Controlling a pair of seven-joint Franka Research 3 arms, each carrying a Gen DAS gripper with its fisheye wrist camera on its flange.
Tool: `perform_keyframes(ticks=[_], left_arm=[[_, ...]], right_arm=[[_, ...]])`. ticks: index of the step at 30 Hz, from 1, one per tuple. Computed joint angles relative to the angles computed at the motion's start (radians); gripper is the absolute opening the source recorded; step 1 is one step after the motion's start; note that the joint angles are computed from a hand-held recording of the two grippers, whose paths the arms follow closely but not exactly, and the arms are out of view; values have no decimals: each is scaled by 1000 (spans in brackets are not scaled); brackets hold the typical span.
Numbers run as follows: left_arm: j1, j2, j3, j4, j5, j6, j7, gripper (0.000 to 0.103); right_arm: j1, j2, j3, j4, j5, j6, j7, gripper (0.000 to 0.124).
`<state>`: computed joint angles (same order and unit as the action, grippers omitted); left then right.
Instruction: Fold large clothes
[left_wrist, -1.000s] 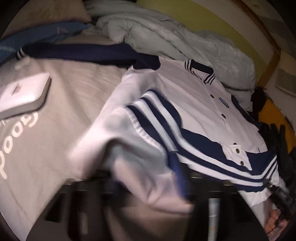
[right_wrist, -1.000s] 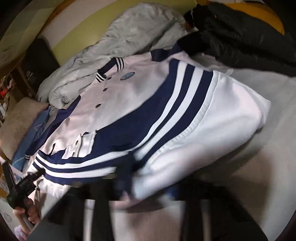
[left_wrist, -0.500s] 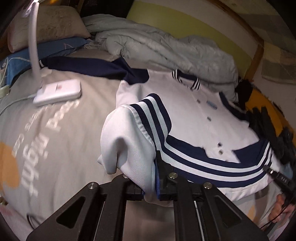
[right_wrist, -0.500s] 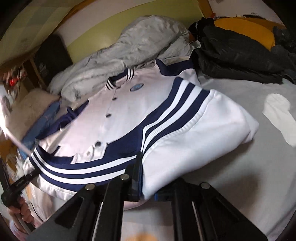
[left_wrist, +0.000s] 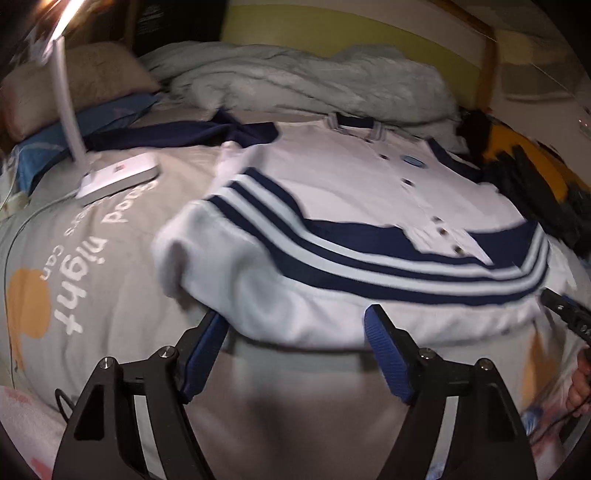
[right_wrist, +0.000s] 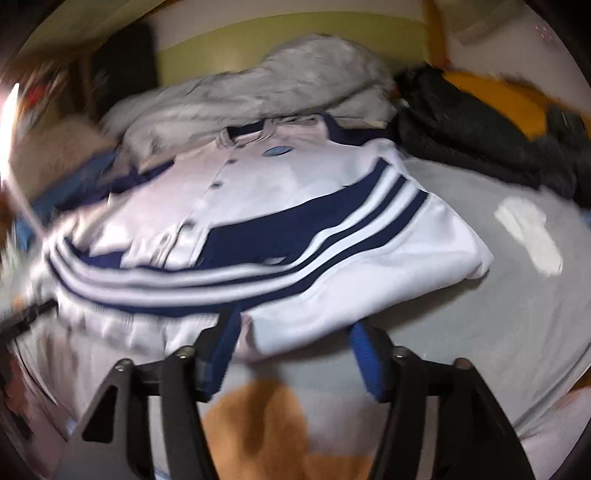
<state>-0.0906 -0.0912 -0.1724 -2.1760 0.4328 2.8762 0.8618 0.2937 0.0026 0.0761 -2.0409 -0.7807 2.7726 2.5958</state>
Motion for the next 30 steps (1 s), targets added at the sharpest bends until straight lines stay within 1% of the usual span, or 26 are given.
perform_keyframes(ticks=[1, 2, 3, 4, 5, 6, 7, 8, 10, 12, 14, 15, 16, 17, 18, 20, 21, 22, 23, 24, 25, 26, 27, 28, 29, 30], left_arm=[[3, -4, -11, -1, 45, 1, -20, 75], [11, -4, -25, 6, 114, -7, -59, 75], [13, -6, -35, 13, 169, -23, -80, 75], [5, -10, -34, 15, 173, -31, -67, 74], [-4, -20, -26, 5, 151, -11, -42, 74], [-17, -38, -11, -23, 99, 44, 1, 74], [-22, -54, -6, -42, 76, 75, 15, 74], [-19, -64, -11, -53, 74, 91, 12, 74], [-13, -77, -22, -70, 76, 111, 11, 74], [-9, -69, -33, -62, 87, 98, 20, 74], [-15, -47, -36, -39, 85, 71, 44, 74], [-21, -37, -34, -31, 78, 62, 63, 74], [-31, -25, -30, -19, 62, 46, 96, 74], [-34, -16, -32, -10, 67, 29, 106, 75], [-33, -3, -39, 8, 91, -1, 107, 75], [-40, 17, -43, 35, 114, -58, 116, 75], [-51, 21, -40, 41, 88, -82, 145, 75], [-60, 15, -34, 33, 50, -81, 176, 76], [-63, 9, -32, 21, 43, -65, 184, 77], [-61, 12, -38, 26, 82, -62, 169, 83], [-53, 20, -48, 42, 157, -79, 126, 85], [-47, 35, -62, 71, 266, -115, 56, 86], [-51, 54, -70, 102, 347, -166, 5, 88], [-64, 78, -73, 140, 391, -243, -22, 92], [-80, 111, -72, 183, 417, -338, -44, 93], [-88, 130, -64, 206, 397, -377, -43, 96]], right_arm=[[9, 1, 8, 4, -51, -22, 8, 68], [21, 3, 18, 12, -129, -52, 31, 69], [30, 2, 23, 14, -187, -66, 52, 70], [35, 1, 25, 14, -220, -64, 56, 70], [40, -4, 27, 9, -251, -43, 54, 71], [42, -8, 27, 2, -260, -17, 45, 73], [42, -12, 27, -5, -259, 12, 38, 74], [40, -19, 27, -15, -270, 47, 45, 76], [36, -21, 32, -18, -325, 69, 94, 78], [39, -9, 37, -6, -351, 58, 96, 80], [51, 7, 41, 16, -366, 3, 96, 81], [58, 12, 41, 24, -375, -32, 101, 84], [66, 18, 42, 33, -371, -76, 89, 86], [78, 31, 45, 54, -368, -152, 57, 87], [87, 42, 43, 68, -371, -194, 30, 87], [91, 57, 32, 83, -336, -208, -64, 87], [89, 64, 28, 89, -269, -201, -155, 89], [87, 70, 26, 93, -197, -199, -259, 90], [93, 75, 24, 98, -186, -214, -318, 92], [105, 79, 19, 100, -228, -235, -323, 97], [116, 82, 15, 100, -275, -254, -316, 99], [123, 83, 11, 98, -320, -259, -307, 99], [126, 85, 8, 101, -341, -259, -297, 99], [128, 87, 6, 104, -353, -261, -284, 99], [129, 93, 3, 115, -362, -274, -270, 99], [129, 98, 0, 123, -360, -288, -268, 99]])
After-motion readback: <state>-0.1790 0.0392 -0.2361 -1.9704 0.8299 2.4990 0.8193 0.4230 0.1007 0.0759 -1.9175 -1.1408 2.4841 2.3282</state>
